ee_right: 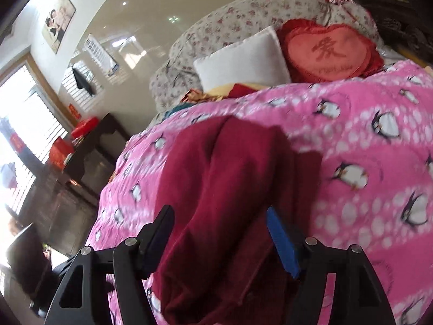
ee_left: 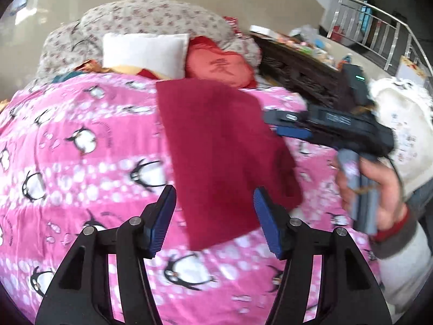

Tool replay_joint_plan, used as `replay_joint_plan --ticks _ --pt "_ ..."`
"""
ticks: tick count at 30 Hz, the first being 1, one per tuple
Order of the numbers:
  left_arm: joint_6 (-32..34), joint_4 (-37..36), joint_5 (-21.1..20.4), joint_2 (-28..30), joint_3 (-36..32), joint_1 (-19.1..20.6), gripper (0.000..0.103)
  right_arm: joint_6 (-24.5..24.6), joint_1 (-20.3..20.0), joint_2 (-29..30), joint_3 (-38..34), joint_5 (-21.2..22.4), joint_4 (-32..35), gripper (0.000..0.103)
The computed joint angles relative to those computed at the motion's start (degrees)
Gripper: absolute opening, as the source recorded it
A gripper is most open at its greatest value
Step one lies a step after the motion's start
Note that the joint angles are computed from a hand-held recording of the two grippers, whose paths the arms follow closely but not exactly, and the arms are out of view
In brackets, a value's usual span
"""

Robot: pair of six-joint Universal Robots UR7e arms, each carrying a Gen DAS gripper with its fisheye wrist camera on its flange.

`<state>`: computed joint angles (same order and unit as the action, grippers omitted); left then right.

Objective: Fold small clothes

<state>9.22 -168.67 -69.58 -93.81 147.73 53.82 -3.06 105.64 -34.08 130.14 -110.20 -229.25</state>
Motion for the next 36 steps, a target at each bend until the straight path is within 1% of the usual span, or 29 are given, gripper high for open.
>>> replay_joint_plan --ticks 2,4,5,6,7,8,11,13,15,17,19,20,21,22,23,24,25,27,30,33,34,35,36 --pt "-0.3 -3.3 1.3 3.9 -0.3 1.1 0.06 -0.3 0.3 1.3 -1.4 -1.6 0.6 0.068" --pt "-0.8 -3.5 2.0 5.0 0.7 1.3 0.06 -0.4 0.3 2.7 -3.1 -3.2 1.7 0.068" --pt "-1.0 -3.5 2.1 6.1 0.8 1.3 0.06 -1.5 0.6 3.3 -3.6 -3.7 1.4 0.063" --pt "-1.4 -3.3 2.3 6.2 1.3 0.9 0.06 -4.2 1.4 3.8 -4.1 -5.1 1.4 0.032" --pt "-1.3 -3.0 2.6 6.3 1.7 0.8 0.06 -6.6 2.2 4.3 -4.6 -7.1 1.6 0.01" --pt "-1.2 -2.8 3.0 6.3 2.0 0.5 0.059 -8.2 3.6 4.8 -4.8 -10.1 1.0 0.01" --pt "-0.6 -2.8 4.3 4.4 3.6 -1.9 0.06 -12.1 5.0 4.1 -2.7 -12.6 -1.9 0.009" --pt "0.4 -4.8 4.6 4.2 4.1 -2.7 0.06 -13.1 5.3 3.4 -0.9 -13.5 -3.6 0.009" --pt "0.5 -5.9 4.1 5.0 4.0 -2.4 0.06 -14.0 4.8 3.8 -1.1 -15.4 -4.3 0.009" --pt "-0.9 -5.6 5.2 7.6 3.2 -2.0 0.06 -14.4 3.1 5.7 -3.1 -17.4 -2.7 0.009" --pt "-2.2 -4.8 5.4 8.6 3.1 -1.6 0.06 -15.6 2.3 7.1 -3.4 -16.1 -5.9 0.009" --pt "-2.8 -4.5 5.6 8.7 3.1 -1.5 0.06 -14.8 2.0 6.5 -2.4 -14.4 -6.9 0.011" --pt "-3.2 -4.2 5.9 8.4 3.4 -1.6 0.06 -12.7 1.8 5.3 -0.8 -12.3 -7.2 0.02" --pt "-3.4 -3.9 5.8 7.6 3.6 -1.8 0.06 -10.8 2.3 4.4 0.6 -11.8 -7.5 0.03" --pt "-3.1 -4.0 5.6 7.0 3.9 -1.8 0.06 -9.5 3.1 4.1 1.5 -11.6 -7.9 0.034" --pt "-2.8 -4.4 5.6 6.7 4.1 -1.9 0.06 -8.8 4.0 3.7 3.0 -10.2 -8.9 0.039" --pt "-2.8 -4.6 5.8 6.7 4.1 -2.0 0.06 -8.2 4.9 3.6 4.4 -8.8 -9.6 0.042" --pt "-3.2 -4.8 5.7 7.1 3.9 -1.8 0.06 -6.5 6.9 4.1 5.5 -8.3 -9.2 0.042" --pt "-3.9 -5.6 5.9 8.2 3.8 -1.7 0.06 -4.2 8.8 5.8 4.9 -9.0 -6.5 0.042" --pt "-4.8 -6.4 6.5 8.7 4.2 -2.0 0.06 -2.6 8.3 8.0 2.4 -9.8 -3.5 0.041" --pt "-5.1 -6.3 6.6 8.7 4.3 -2.0 0.06 -3.1 8.1 8.9 1.5 -10.5 -3.2 0.026" --pt "-5.6 -6.0 6.9 8.5 4.4 -2.2 0.06 -4.2 8.2 9.7 1.1 -11.8 -3.9 0.016" --pt "-6.1 -5.4 7.1 8.2 4.4 -2.4 0.06 -4.8 8.1 9.8 1.4 -12.1 -5.4 0.011"
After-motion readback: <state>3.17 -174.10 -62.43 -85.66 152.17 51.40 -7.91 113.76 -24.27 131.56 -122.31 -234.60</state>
